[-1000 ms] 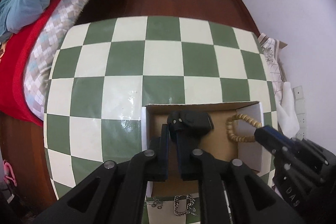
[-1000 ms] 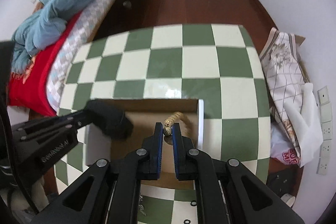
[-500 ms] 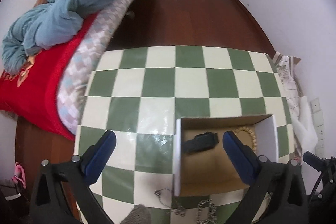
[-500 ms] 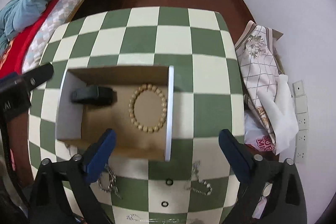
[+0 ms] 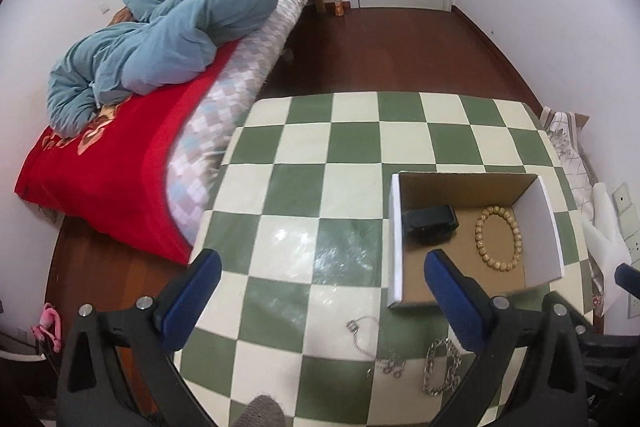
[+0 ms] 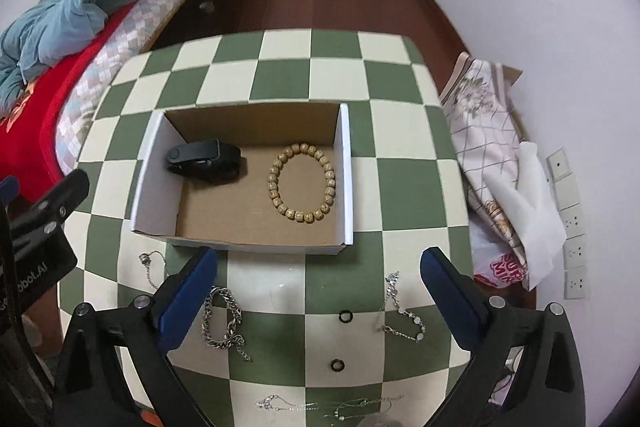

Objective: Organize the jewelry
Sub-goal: 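Grasp the thick silver chain bracelet with the right tool while the left tool grasps a small silver chain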

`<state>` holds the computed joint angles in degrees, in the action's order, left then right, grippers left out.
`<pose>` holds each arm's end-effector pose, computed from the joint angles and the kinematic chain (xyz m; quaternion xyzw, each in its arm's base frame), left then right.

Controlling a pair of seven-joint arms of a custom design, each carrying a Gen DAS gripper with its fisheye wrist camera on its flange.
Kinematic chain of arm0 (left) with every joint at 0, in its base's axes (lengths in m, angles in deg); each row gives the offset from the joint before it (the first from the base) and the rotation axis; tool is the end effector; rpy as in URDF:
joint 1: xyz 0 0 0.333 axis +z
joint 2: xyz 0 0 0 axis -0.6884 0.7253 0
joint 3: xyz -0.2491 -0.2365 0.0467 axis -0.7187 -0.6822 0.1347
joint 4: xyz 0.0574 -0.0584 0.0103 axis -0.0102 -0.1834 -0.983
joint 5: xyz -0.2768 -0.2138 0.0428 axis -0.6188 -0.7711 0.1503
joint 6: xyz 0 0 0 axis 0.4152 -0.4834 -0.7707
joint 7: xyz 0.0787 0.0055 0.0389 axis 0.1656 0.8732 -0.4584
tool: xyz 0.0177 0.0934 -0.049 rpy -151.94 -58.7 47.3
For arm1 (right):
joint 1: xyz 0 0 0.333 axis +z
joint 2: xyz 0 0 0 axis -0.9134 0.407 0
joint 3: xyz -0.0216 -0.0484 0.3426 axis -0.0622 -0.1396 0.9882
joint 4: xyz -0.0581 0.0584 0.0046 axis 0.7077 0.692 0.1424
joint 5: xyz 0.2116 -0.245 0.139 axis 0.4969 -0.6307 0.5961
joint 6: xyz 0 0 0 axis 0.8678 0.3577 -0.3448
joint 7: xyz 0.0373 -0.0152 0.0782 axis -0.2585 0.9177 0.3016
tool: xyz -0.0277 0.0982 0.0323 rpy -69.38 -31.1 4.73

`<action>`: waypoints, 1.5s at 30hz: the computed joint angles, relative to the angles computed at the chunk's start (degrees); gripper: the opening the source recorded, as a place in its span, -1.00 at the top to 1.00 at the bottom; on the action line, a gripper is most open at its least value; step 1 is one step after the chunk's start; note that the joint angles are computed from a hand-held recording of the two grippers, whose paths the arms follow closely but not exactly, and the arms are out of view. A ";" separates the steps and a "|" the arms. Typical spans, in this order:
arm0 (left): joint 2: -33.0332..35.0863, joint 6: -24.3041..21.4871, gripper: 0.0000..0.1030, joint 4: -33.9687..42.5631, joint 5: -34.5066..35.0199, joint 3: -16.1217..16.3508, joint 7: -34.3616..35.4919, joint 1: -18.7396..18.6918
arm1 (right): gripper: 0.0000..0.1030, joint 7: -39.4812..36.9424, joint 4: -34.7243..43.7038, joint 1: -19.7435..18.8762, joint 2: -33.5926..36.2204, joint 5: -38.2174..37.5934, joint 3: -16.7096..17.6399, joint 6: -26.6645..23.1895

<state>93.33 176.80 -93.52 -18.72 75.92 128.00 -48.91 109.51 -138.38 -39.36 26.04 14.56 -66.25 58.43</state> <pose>0.6134 -0.1288 0.5604 -0.5856 0.7574 -0.1744 0.2300 0.5722 0.2896 0.5399 -0.5706 0.7993 -0.1689 0.0840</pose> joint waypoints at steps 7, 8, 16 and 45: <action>-7.54 3.83 -0.99 -7.59 -1.26 -0.18 0.83 1.31 | -0.99 5.78 -1.61 2.76 -4.45 -6.80 0.63 -1.69; -8.72 4.31 -0.99 -8.65 -1.71 -0.23 0.93 1.52 | -0.99 6.75 -2.07 3.05 -5.28 -7.73 0.93 -1.73; -15.13 4.70 -1.00 -13.56 -6.79 -0.41 4.70 2.62 | -0.99 12.40 -6.80 3.40 -11.46 -10.95 3.67 -0.37; -4.11 -4.42 -0.99 -16.45 -2.89 1.18 -2.79 4.49 | 0.00 -0.31 -17.69 -0.12 0.15 13.47 3.72 20.81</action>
